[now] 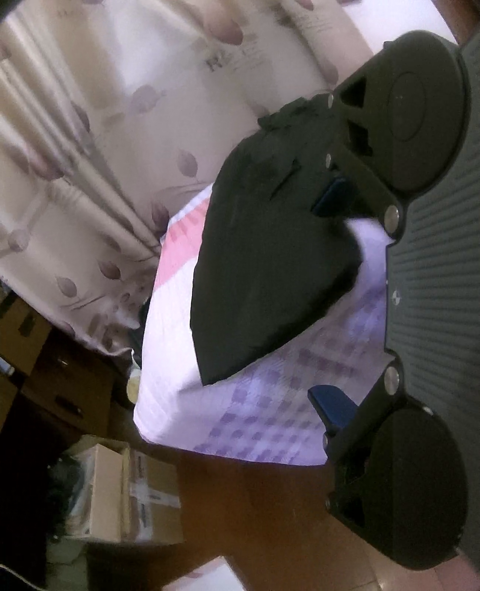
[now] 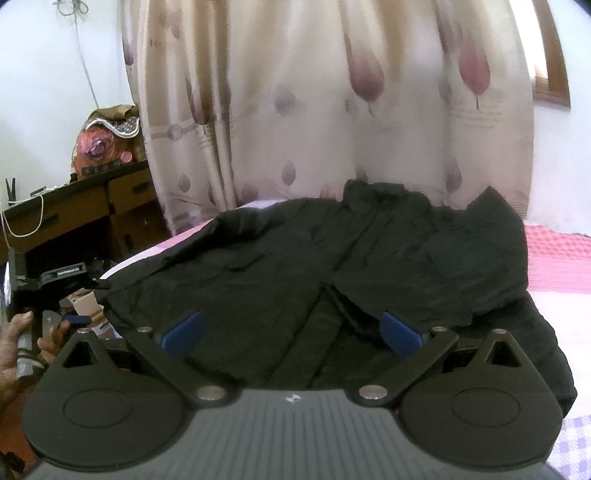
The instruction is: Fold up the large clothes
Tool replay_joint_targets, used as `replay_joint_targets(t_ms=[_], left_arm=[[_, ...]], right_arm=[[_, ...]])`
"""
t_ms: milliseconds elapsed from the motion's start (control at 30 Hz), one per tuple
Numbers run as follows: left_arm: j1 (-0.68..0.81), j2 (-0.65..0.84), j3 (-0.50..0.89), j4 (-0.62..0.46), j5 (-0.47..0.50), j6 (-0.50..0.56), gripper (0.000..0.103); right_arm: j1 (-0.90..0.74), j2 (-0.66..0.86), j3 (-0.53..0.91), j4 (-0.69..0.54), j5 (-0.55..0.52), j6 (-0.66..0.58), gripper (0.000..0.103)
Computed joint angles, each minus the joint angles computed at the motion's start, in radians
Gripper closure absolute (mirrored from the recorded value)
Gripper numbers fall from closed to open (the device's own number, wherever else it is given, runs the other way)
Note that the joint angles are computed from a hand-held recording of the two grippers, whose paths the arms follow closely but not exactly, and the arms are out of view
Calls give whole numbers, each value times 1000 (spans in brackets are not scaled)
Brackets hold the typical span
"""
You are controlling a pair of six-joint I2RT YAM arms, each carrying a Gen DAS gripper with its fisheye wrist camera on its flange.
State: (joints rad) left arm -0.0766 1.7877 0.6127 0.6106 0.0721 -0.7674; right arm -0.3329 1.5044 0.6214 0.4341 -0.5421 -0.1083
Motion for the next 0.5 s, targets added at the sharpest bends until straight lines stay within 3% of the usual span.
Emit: replay_joint_targets(t_ms=[100,133,200,267,333,500], left_arm=[[9,58,88,-47,31,53,9],[10,73,109,-51,32,66,15],[4,93,137,-43,31,99,35],[-7,88,170,-84,-8,137,67],[-11,76,193,-102,-49,166,81],[-8,36,276,-159,-194,233,87]], right_arm=[[7,3,4,-10,7,-8,0],[8,4,6,-14,9,-9,0],[12,7,11,-23,12,-10,0],[12,6,14,-29,16,-14,0],[13,5,13,-29,19,-14,0],[20,20,28,-42,23,-16,0]])
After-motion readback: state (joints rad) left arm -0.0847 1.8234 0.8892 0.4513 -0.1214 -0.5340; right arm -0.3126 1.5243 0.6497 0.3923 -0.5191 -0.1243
